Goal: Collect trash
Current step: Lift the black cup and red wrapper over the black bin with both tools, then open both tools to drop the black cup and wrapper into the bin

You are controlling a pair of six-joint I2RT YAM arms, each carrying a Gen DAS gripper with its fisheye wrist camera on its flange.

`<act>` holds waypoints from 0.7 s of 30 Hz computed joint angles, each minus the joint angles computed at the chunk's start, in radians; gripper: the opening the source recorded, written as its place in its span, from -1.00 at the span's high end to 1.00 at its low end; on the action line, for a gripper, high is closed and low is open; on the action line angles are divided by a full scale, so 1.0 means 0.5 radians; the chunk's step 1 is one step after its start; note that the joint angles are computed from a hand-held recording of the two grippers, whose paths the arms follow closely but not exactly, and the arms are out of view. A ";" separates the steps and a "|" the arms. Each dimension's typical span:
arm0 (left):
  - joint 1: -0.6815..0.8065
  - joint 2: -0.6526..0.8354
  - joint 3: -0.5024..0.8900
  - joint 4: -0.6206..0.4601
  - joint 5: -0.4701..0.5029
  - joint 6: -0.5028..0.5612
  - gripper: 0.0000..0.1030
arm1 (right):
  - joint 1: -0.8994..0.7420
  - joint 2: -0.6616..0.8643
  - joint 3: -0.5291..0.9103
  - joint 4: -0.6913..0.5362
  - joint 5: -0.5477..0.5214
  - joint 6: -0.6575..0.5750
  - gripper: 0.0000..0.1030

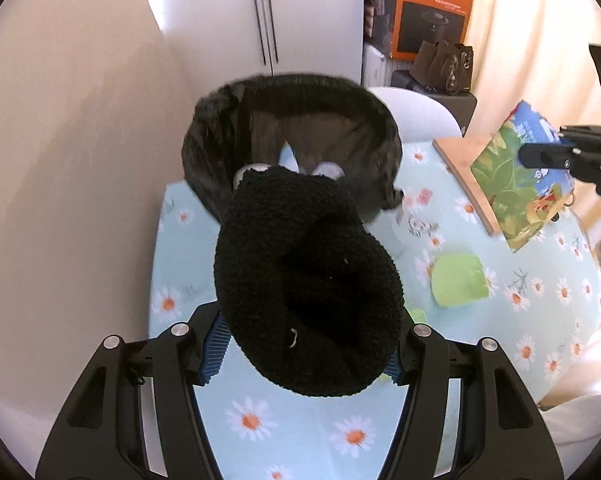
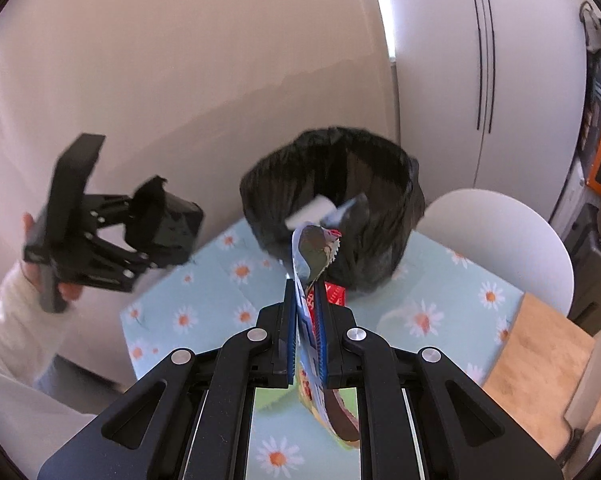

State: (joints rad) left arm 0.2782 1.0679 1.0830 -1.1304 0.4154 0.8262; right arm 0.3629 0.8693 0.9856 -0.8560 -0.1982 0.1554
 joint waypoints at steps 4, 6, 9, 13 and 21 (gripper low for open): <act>-0.147 0.157 0.156 0.011 0.010 -0.094 -0.19 | -0.032 0.156 0.145 0.023 0.031 -0.065 0.83; -0.235 0.205 0.210 0.061 -0.043 -0.141 -0.19 | -0.057 0.217 0.206 0.037 0.039 -0.084 0.83; -0.311 0.338 0.336 0.082 -0.029 -0.204 -0.19 | -0.138 0.341 0.306 0.077 -0.033 -0.114 0.83; -0.407 0.483 0.428 0.179 -0.031 -0.251 -0.19 | -0.190 0.516 0.442 0.103 -0.056 -0.183 0.83; -0.493 0.762 0.528 0.333 -0.054 -0.285 -0.19 | -0.250 0.754 0.574 0.333 -0.129 -0.160 0.82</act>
